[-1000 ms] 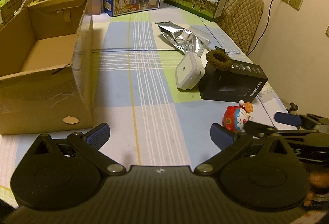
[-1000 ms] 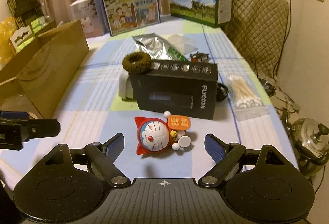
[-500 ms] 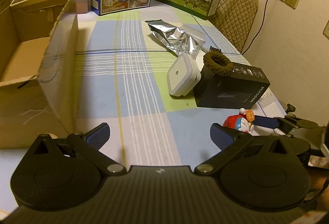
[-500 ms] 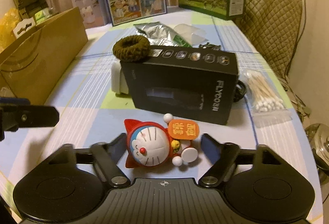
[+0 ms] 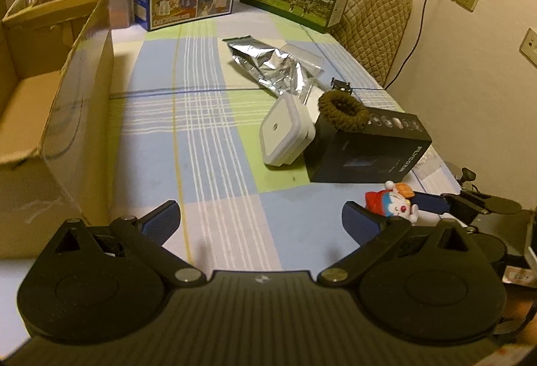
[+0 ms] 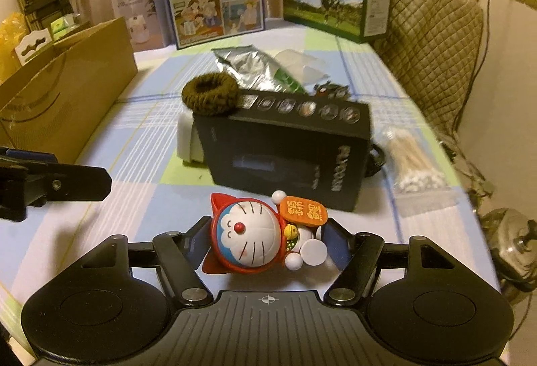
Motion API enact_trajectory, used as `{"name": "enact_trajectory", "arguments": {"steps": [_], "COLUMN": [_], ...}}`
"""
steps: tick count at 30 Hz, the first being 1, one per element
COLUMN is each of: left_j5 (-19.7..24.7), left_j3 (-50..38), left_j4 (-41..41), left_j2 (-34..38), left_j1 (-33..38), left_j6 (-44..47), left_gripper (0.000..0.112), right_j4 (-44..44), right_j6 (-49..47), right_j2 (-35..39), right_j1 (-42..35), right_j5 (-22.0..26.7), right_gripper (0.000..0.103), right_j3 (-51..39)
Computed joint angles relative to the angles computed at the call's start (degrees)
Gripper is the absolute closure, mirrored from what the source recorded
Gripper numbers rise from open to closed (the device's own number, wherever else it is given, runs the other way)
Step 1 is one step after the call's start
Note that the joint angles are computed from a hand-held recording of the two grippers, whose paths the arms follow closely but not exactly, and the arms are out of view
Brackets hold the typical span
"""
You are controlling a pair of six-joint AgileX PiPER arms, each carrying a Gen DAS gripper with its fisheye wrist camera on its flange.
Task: Organize objects
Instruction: 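Grasp the brown hair tie on the black box with the left tool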
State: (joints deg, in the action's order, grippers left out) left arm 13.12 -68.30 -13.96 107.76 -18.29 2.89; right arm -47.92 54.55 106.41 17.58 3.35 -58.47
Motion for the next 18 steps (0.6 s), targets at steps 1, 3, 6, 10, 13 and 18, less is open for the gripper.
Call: {"name": "enact_trajectory", "arguments": {"steps": [1, 3, 6, 10, 13, 18], "left_j5": [0.16, 0.61, 0.81, 0.95, 0.98, 1.11], "left_j3": [-0.38, -1.46, -3.22, -6.27, -9.43, -15.04], "left_j4": [-0.21, -0.70, 0.20, -1.56, -4.42, -4.65], "left_j2": [0.04, 0.13, 0.40, 1.57, 3.67, 7.85], "left_j1": [-0.09, -0.31, -0.94, -1.84, -2.31, -3.16], "left_j6": [0.43, 1.54, 1.45, 4.49, 7.95, 9.52], "left_gripper": [0.014, 0.017, 0.018, 0.018, 0.020, 0.030], "right_j4": [-0.78, -1.30, -8.27, -13.50, -15.57, -14.51], "right_j6": [0.94, 1.68, 9.08, 15.14, 17.61, 16.89], "right_j2": [-0.67, -2.18, -4.22, -6.44, -7.21, -7.13], "right_j1": [-0.04, -0.32, -0.64, -1.51, -2.14, -3.24], "right_j5": [0.40, 1.11, 2.75, 4.17, 4.79, 5.26], "right_gripper": [0.036, 0.036, 0.036, 0.036, 0.036, 0.036], "right_j3": [0.24, 0.78, 1.44, 1.91, 1.70, 1.01]}}
